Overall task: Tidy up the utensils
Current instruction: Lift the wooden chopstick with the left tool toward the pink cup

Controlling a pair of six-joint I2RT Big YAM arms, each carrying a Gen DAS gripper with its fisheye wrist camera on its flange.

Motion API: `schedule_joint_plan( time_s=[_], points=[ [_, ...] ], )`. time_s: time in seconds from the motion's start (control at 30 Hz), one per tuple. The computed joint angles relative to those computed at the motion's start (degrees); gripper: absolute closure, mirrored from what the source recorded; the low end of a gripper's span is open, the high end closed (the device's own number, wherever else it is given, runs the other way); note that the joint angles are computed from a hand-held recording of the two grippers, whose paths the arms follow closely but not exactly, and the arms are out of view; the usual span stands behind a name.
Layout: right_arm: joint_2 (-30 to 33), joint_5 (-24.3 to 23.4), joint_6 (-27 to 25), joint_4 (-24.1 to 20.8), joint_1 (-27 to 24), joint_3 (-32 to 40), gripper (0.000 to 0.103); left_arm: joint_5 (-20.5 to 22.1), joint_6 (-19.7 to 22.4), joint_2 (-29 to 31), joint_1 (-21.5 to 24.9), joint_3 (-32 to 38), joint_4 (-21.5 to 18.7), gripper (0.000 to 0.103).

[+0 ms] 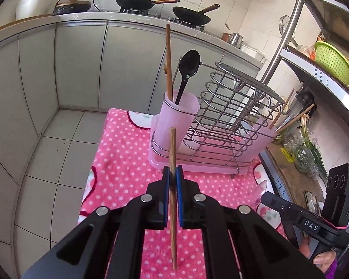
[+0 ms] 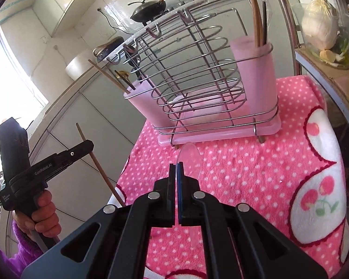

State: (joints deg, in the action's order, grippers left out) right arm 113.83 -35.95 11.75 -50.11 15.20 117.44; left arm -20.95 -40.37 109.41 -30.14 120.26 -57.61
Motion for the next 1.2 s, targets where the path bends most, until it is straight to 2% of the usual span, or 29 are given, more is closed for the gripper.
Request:
schedule_joint_plan(
  time_s=[0.2, 0.43, 0.63, 0.93, 1.03, 1.2],
  points=[
    [-2.15, 0.51, -0.23, 1.46, 0.05, -3.11, 0.101, -4.49, 0.09, 0.20, -1.92, 0.63, -1.25, 0.098],
    [-4.11, 1.50, -0.16, 2.43, 0.10, -5.34, 0.101, -7.53, 1.72, -0.10, -3.47, 0.74, -1.22, 0.098],
    [-4.37, 2.73, 0.29, 1.79, 0.54, -4.99, 0.101, -7.72, 2.93, -0.78, -3.56, -0.63, 0.24, 0.098],
    [-2.35, 5.67, 1.68, -1.58, 1.63, -0.92, 0.101, -6.40, 5.48, -2.06, -2.53, -3.22, 3.42, 0.098],
    [-3.36, 5.75, 2.31, -0.08, 1.75, -2.01, 0.101, -5.88, 5.18, -2.23, -2.25, -3.37, 3.13, 0.098],
    [-5.23, 5.01, 3.06, 2.39, 1.39, -4.18, 0.101, -8.22, 5.20, -3.52, -3.06, -4.82, 3.92, 0.098]
  ],
)
